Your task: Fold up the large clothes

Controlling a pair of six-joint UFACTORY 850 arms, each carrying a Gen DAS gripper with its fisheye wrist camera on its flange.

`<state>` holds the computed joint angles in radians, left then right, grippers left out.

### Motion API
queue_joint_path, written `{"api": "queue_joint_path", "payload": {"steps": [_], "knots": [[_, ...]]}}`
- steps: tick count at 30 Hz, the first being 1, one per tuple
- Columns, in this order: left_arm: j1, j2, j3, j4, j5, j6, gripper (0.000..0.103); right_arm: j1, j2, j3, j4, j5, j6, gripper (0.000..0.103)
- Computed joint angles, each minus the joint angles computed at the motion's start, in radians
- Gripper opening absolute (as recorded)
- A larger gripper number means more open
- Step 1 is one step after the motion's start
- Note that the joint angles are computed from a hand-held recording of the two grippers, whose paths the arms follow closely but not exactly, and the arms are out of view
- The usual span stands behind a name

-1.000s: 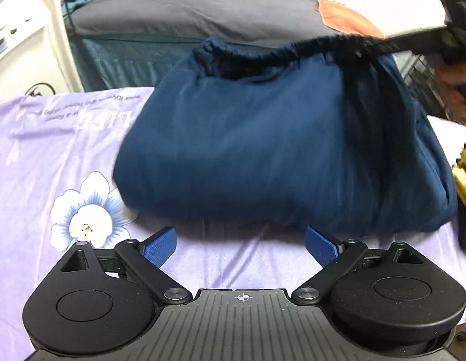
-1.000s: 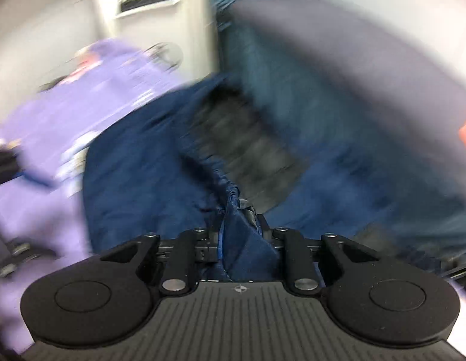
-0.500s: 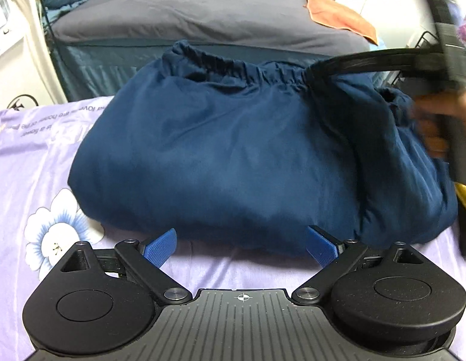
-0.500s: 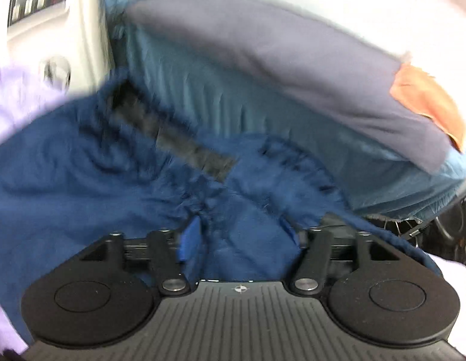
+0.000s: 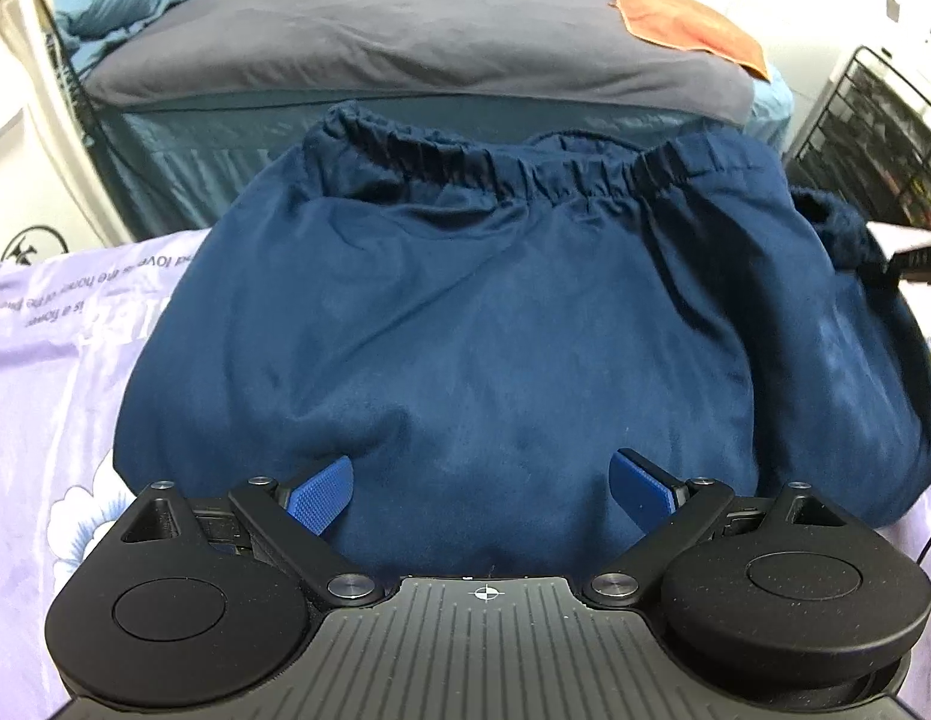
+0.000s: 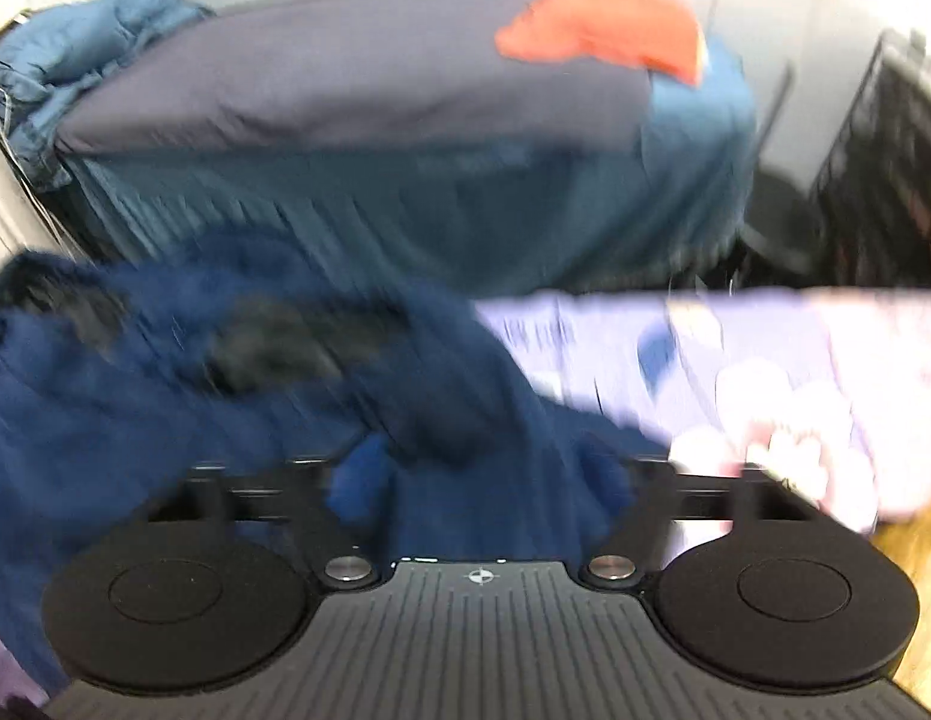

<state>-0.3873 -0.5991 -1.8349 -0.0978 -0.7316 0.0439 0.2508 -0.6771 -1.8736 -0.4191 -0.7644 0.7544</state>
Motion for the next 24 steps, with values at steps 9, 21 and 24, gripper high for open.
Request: {"api": "queue_joint_path", "payload": {"steps": [9, 21, 24], "knots": [[0.002, -0.063, -0.075, 0.062, -0.067, -0.048, 0.103, -0.009, 0.022, 0.089, -0.159, -0.027, 0.300, 0.008], [-0.035, 0.044, 0.042, 0.112, 0.128, -0.013, 0.103, 0.140, 0.205, 0.279, -0.391, 0.111, 0.458, 0.096], [-0.037, -0.049, -0.059, 0.142, 0.053, -0.019, 0.103, 0.175, 0.240, 0.336, -0.242, 0.220, 0.303, 0.098]]}}
